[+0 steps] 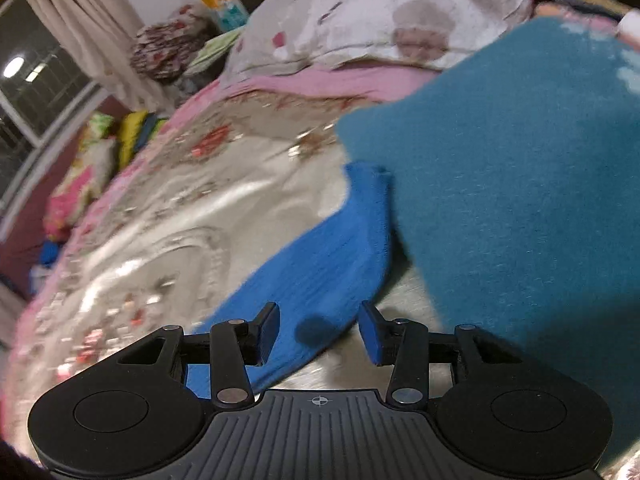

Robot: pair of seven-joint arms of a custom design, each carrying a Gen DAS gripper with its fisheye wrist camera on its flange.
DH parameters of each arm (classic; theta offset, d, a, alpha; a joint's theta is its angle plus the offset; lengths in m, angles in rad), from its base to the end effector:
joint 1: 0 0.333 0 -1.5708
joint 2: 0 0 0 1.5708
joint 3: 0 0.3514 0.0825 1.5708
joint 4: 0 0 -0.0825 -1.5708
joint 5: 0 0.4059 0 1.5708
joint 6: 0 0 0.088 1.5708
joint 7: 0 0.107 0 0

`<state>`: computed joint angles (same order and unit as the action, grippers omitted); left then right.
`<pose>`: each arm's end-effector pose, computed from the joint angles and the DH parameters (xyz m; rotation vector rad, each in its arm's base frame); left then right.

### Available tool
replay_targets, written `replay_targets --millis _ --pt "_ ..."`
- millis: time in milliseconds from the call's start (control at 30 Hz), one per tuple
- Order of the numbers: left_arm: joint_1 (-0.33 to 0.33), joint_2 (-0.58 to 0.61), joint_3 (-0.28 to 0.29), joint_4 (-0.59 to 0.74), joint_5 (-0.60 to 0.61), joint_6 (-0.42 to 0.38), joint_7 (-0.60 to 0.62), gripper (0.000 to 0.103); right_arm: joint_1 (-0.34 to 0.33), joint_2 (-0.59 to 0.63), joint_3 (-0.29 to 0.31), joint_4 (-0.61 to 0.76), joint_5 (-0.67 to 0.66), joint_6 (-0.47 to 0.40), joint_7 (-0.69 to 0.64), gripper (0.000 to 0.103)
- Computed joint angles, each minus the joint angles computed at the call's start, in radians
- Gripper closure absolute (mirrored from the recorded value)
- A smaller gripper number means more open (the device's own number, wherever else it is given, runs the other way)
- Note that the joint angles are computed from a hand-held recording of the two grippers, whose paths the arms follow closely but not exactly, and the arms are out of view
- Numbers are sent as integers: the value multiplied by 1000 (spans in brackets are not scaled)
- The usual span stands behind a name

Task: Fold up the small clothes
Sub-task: 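Reach the right gripper to a sleeve cuff and close on it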

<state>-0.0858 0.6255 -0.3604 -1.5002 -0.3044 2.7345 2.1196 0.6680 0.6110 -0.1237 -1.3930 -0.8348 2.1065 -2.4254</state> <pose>0.7446 -0.2698 0.4075 -1.2647 2.4554 -1.0143 0.6718 0.3915 0.3997 -0.3291 2.4588 -0.7783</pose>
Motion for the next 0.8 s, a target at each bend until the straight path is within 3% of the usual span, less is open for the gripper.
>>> replay_targets --millis 133,300,500,600,733,800 --pt "5 5 4 9 -3 -2 -9 0 0 21 -5 30 44 -85 35 76" --pt "8 7 5 8 1 -3 -7 0 3 48 -18 60 32 -159 45 79" --pt "5 1 11 0 8 -6 -18 0 -9 53 -24 51 -8 -102 68 66" --pt "10 -10 8 -17 11 -1 -7 0 -3 53 -30 40 -29 -74 85 66" --pt "15 -12 9 -24 10 2 0 0 16 -17 -49 -87 -118 41 276 72" --pt "18 -6 6 -16 5 -7 0 0 5 -30 -34 -106 -129 50 282 73"
